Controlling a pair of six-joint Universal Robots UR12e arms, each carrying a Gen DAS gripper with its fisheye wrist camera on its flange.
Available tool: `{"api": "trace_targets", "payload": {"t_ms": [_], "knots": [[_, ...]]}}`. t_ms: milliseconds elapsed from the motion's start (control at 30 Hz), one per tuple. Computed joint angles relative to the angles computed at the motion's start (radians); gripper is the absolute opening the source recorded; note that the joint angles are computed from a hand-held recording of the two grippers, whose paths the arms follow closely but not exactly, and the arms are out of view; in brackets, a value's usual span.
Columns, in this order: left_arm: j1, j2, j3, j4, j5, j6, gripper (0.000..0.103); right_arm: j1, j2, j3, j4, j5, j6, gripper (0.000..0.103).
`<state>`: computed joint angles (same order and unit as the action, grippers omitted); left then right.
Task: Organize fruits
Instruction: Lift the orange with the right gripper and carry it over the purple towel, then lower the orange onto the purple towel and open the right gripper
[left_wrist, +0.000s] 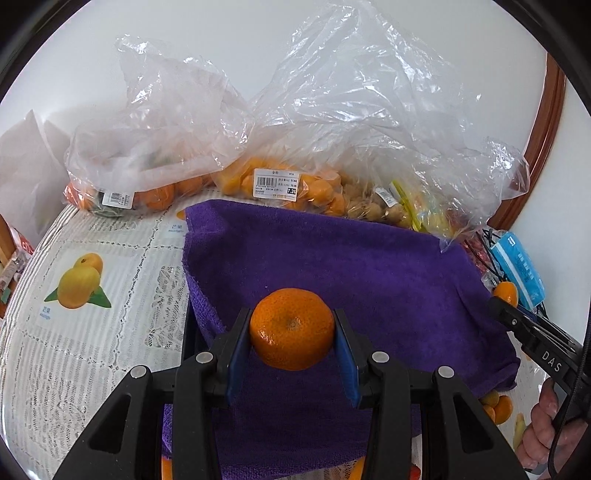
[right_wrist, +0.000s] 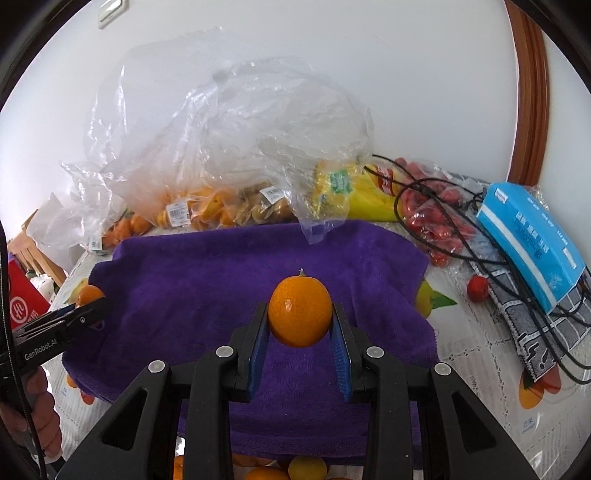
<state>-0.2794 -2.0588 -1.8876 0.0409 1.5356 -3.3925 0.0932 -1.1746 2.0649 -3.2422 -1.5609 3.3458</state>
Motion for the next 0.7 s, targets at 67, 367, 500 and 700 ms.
{"api": "trace_targets", "payload": {"t_ms": [67,367,500,700], "knots": [[-0.002,-0.002,0.003,-0.007,0.001,0.001,0.04,-0.002,0.002,-0.001,0.01,0.008,0.0,0.032],[-0.006,-0.011,0.013,-0.038,0.005,0.003,0.04,-0.001,0.013,-0.008,0.041,0.031,-0.007,0.032],[-0.007,-0.012,0.013,-0.049,0.007,0.004,0.04,0.003,0.015,-0.008,0.039,0.03,-0.019,0.028],[-0.008,-0.013,0.019,-0.076,0.001,0.003,0.04,0.001,0.014,-0.008,0.047,0.037,-0.022,0.028]]}}
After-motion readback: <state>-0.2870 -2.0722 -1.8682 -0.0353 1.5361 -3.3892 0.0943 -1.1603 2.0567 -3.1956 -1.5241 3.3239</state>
